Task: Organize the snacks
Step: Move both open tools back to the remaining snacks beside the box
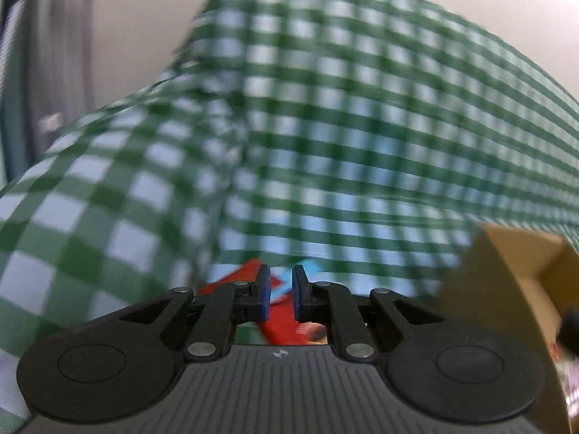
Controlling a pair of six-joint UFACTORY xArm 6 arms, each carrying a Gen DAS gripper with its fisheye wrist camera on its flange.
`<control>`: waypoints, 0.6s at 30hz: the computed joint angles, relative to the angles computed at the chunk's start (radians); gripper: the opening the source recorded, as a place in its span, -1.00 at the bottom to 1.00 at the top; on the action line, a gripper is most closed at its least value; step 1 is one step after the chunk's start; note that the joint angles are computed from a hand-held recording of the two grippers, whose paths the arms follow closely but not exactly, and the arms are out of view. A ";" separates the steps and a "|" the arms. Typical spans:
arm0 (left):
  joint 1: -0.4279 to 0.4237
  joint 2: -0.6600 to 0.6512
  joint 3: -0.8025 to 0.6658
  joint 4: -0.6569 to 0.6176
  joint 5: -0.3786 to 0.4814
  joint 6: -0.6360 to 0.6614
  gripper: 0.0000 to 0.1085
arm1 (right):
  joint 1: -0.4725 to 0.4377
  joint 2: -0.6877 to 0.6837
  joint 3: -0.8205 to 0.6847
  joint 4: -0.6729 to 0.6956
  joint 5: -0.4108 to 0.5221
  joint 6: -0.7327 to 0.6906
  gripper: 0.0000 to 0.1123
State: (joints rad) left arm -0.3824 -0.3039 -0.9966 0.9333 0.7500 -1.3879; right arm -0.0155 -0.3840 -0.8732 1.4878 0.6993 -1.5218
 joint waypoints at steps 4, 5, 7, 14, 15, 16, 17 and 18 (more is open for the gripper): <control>0.051 -0.027 0.031 -0.029 0.011 -0.002 -0.76 | 0.087 -0.024 0.041 -0.031 -0.038 0.026 -0.58; 0.061 -0.028 0.037 -0.037 0.005 0.004 -0.76 | 0.114 -0.019 0.044 -0.038 -0.073 0.035 -0.58; 0.071 -0.012 0.032 -0.050 -0.002 0.033 -0.76 | 0.169 0.000 0.044 -0.058 -0.160 0.057 -0.58; 0.097 0.090 -0.002 -0.069 -0.047 0.120 -0.74 | 0.343 0.198 -0.041 -0.061 -0.484 0.123 -0.30; 0.100 0.114 -0.013 -0.067 -0.046 0.131 -0.74 | 0.360 0.237 -0.063 -0.058 -0.525 0.130 -0.22; 0.104 0.132 -0.020 -0.069 -0.050 0.143 -0.74 | 0.370 0.270 -0.082 -0.042 -0.548 0.121 -0.20; 0.112 0.151 -0.026 -0.077 -0.061 0.157 -0.71 | 0.378 0.304 -0.102 -0.053 -0.569 0.138 -0.18; 0.121 0.169 -0.031 -0.087 -0.073 0.171 -0.68 | 0.385 0.332 -0.115 -0.083 -0.583 0.176 -0.17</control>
